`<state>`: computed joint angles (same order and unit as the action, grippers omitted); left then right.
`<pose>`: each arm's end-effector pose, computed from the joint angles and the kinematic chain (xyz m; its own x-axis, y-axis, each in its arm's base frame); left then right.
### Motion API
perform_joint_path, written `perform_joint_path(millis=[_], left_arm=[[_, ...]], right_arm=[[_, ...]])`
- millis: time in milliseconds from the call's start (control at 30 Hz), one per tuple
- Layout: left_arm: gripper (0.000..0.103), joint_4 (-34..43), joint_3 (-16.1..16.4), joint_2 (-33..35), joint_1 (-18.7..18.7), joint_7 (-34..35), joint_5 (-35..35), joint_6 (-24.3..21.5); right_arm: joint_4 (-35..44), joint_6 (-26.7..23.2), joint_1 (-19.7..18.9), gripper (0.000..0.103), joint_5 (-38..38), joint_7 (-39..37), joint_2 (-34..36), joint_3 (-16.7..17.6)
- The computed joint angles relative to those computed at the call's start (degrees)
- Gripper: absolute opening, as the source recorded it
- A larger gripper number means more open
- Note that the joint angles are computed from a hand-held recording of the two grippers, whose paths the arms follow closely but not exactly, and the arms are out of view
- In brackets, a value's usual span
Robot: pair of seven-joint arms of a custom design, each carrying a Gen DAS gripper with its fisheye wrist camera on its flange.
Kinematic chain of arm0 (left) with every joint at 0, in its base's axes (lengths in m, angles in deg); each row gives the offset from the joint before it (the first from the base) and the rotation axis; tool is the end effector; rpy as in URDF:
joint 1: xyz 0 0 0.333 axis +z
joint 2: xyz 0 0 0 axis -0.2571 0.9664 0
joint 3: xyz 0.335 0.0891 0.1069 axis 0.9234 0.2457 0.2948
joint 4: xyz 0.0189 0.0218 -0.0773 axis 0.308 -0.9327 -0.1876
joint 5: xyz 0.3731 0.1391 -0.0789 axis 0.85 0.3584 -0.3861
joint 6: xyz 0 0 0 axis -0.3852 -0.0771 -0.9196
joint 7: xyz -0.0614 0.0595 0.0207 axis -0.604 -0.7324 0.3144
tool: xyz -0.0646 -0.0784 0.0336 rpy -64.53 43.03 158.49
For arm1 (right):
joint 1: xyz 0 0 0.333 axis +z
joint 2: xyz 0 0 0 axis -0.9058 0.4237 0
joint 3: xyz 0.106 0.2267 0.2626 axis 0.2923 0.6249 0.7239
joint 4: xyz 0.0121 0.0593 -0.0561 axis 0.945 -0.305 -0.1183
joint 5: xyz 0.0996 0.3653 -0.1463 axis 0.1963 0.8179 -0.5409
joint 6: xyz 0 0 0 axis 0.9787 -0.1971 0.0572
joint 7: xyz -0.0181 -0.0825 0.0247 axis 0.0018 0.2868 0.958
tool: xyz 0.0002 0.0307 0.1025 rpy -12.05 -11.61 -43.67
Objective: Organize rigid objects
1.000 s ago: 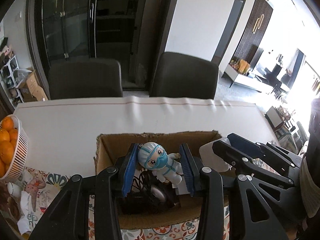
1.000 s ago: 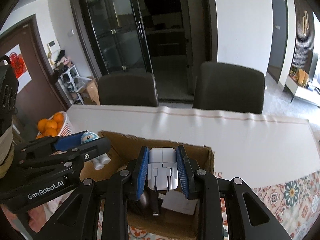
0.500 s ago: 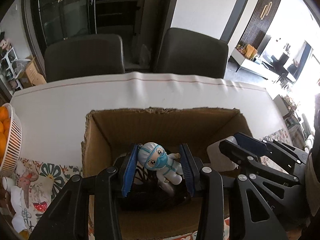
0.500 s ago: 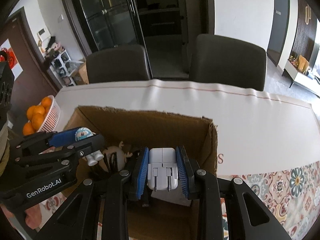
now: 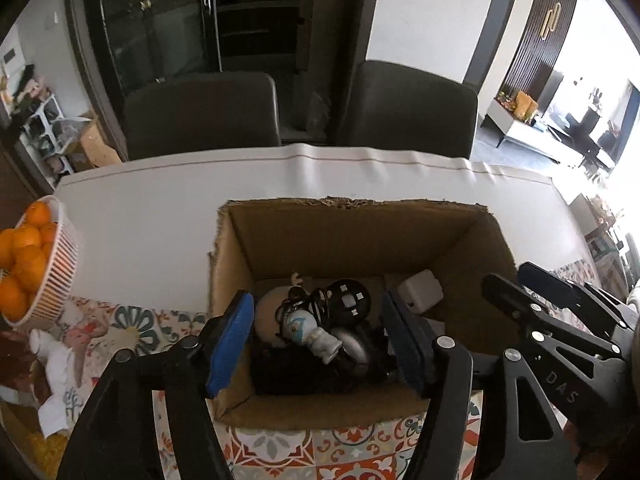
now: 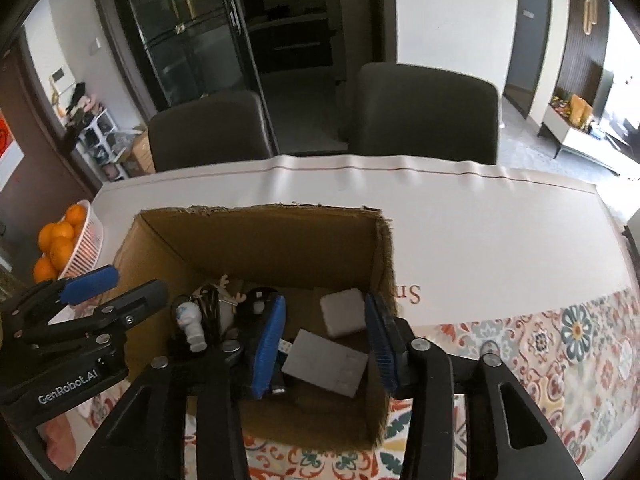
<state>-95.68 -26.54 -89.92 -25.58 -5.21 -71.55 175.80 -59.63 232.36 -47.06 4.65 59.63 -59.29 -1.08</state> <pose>0.4361 -0.2271 0.5280 -0.0148 -0.9976 0.0678 -0.8515 -0.0230 -0.5238 0.4347 0.2298 0.5129 0.1495 -0.9815 -0.1194 -0.8222 -0.0563 -0.5664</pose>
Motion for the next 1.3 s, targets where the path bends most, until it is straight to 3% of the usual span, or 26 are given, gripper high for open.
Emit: perform_joint_path(millis=[400, 767, 1300], left_arm=[[0.085, -4.14, -4.59, -14.73, 2.51, -8.27, 7.37, -5.39], [0.102, -7.74, -7.27, -28.76, 2.18, -10.17, 9.27, -9.86], [0.103, -10.27, -10.27, -42.32, -0.04, -10.91, 8.57, -16.36]], right_arm=[[-5.44, -2.15, -2.93, 0.065, -4.39, 7.91, -14.17, 4.7], [-8.91, -6.04, -3.05, 0.077, -6.43, 11.66, -27.63, 8.38], [-11.17, -11.63, -3.09, 0.089, -8.41, 15.39, -40.79, 13.28]])
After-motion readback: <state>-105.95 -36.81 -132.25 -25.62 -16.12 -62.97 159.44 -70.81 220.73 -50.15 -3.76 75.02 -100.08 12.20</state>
